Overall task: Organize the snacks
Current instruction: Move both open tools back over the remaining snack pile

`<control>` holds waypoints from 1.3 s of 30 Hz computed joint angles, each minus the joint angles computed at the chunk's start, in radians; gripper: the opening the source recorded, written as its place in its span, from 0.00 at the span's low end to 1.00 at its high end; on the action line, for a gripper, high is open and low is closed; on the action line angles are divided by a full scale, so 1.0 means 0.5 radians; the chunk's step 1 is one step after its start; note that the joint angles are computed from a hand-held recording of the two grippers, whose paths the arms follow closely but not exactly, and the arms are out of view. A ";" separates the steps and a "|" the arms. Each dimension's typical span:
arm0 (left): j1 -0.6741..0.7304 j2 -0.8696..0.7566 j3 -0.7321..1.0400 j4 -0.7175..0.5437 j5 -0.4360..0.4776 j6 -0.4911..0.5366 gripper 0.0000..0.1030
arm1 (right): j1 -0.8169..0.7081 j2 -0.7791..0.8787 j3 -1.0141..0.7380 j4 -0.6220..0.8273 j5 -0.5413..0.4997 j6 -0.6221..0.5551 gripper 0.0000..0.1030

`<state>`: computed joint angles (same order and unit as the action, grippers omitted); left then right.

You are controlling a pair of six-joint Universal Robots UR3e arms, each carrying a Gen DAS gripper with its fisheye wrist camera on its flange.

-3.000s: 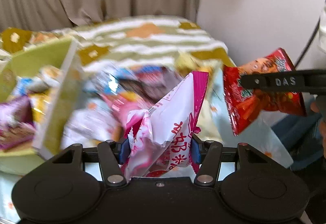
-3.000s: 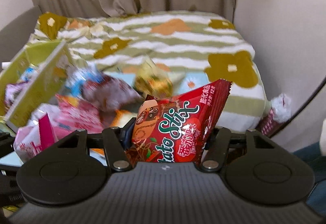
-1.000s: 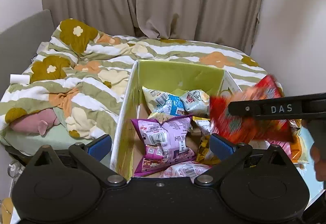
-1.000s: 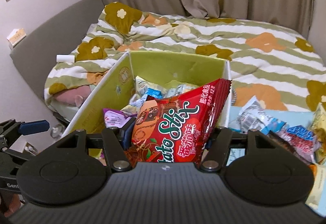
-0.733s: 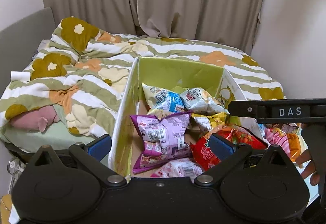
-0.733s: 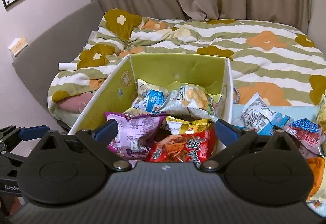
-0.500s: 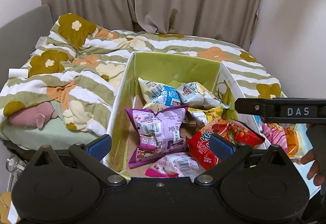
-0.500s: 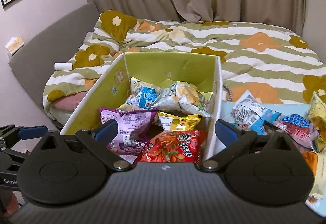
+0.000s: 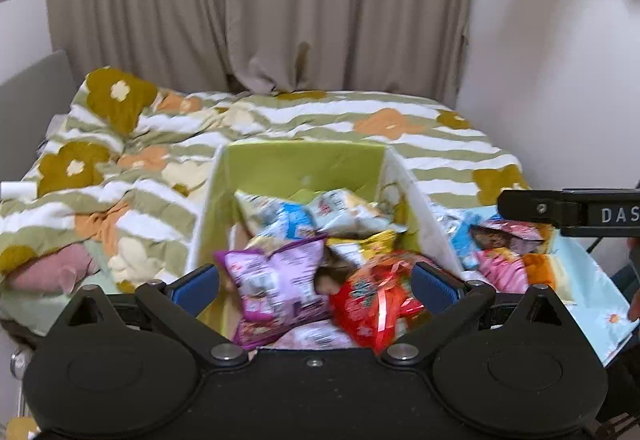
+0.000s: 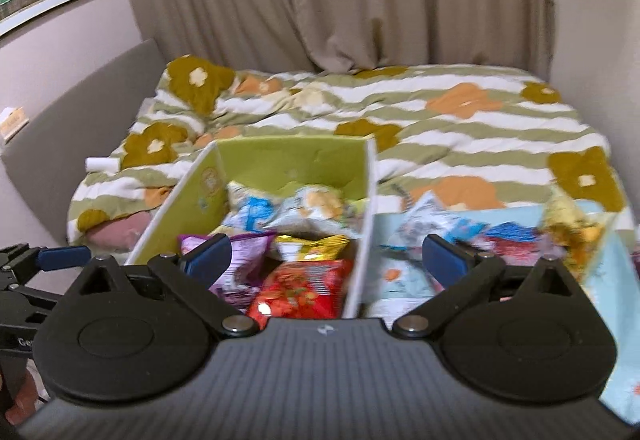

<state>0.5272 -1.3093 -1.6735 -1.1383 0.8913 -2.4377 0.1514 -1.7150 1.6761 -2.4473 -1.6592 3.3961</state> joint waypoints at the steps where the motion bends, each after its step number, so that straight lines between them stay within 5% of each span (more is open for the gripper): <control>1: -0.023 0.002 0.008 -0.008 -0.003 -0.002 1.00 | -0.021 -0.053 0.017 0.027 -0.026 -0.013 1.00; 9: -0.411 -0.038 0.029 0.167 0.101 -0.225 1.00 | -0.547 -0.568 0.241 0.288 0.117 -0.263 1.00; 21: -1.449 -0.580 0.302 0.615 0.770 -0.985 1.00 | -1.991 -1.092 0.524 0.927 1.105 -1.166 1.00; 28: -1.837 -1.042 0.594 0.728 1.172 -1.334 1.00 | -2.259 -0.863 0.588 0.952 1.269 -1.431 1.00; 39: -2.160 -1.695 1.064 0.714 1.684 -1.607 1.00 | -2.146 -0.193 0.639 0.559 1.215 -1.468 1.00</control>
<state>-0.5527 -2.1568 -1.1416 -0.7811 1.7332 -3.2412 -0.9214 -1.8117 1.9956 -2.1681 -1.0515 2.6623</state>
